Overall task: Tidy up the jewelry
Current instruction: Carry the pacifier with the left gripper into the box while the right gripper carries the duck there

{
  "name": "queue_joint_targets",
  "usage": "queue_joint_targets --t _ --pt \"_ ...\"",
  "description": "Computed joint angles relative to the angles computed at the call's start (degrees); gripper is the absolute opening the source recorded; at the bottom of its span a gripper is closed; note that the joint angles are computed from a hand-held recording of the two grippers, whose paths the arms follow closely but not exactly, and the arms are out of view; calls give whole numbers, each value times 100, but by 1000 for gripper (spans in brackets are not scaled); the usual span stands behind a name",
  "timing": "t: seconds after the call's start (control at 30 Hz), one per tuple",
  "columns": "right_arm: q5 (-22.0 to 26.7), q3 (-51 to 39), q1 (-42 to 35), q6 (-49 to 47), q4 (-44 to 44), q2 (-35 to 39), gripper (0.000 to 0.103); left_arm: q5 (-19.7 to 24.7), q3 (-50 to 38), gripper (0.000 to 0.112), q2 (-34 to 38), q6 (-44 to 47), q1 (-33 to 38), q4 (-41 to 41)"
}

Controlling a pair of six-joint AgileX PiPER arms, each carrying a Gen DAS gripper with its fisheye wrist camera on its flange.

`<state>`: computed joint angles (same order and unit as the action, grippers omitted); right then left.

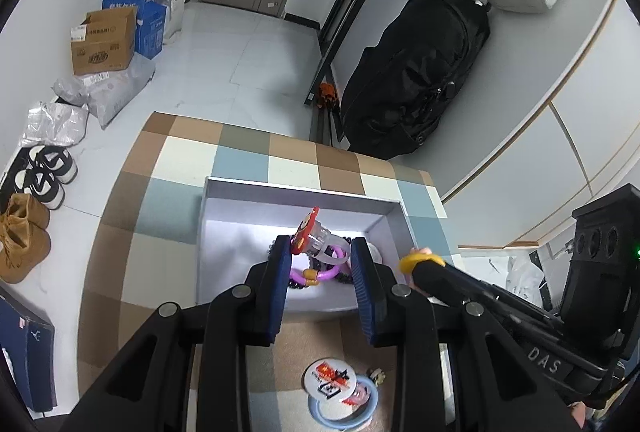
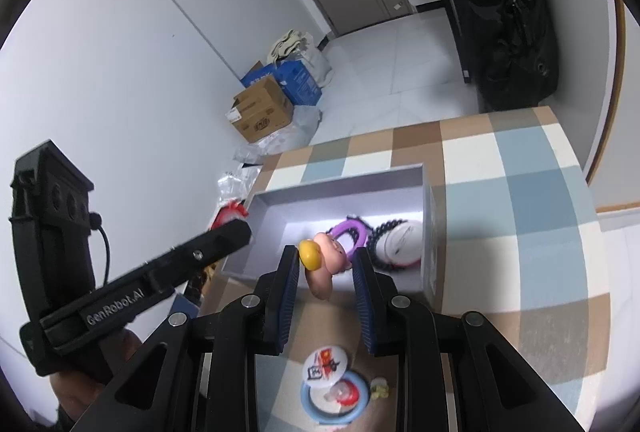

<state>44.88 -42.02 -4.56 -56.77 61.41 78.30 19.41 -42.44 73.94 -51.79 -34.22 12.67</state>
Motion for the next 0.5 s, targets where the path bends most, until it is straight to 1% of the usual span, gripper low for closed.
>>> queue_joint_targets --t 0.07,0.17,0.33,0.43,0.5 --pt "-188 -102 63 156 -95 59 26 -14 -101 25 121 -5 25 6" --pt "-157 -291 29 244 -87 296 26 -30 -246 25 339 182 83 -211" --pt "-141 -582 99 305 -97 612 26 -40 -463 25 734 1025 259 -1073" --pt "-338 -677 236 373 -226 656 26 -12 -565 25 899 1449 359 -1484" --pt "-331 -759 254 323 -188 749 26 -6 -597 25 964 1755 435 -1802"
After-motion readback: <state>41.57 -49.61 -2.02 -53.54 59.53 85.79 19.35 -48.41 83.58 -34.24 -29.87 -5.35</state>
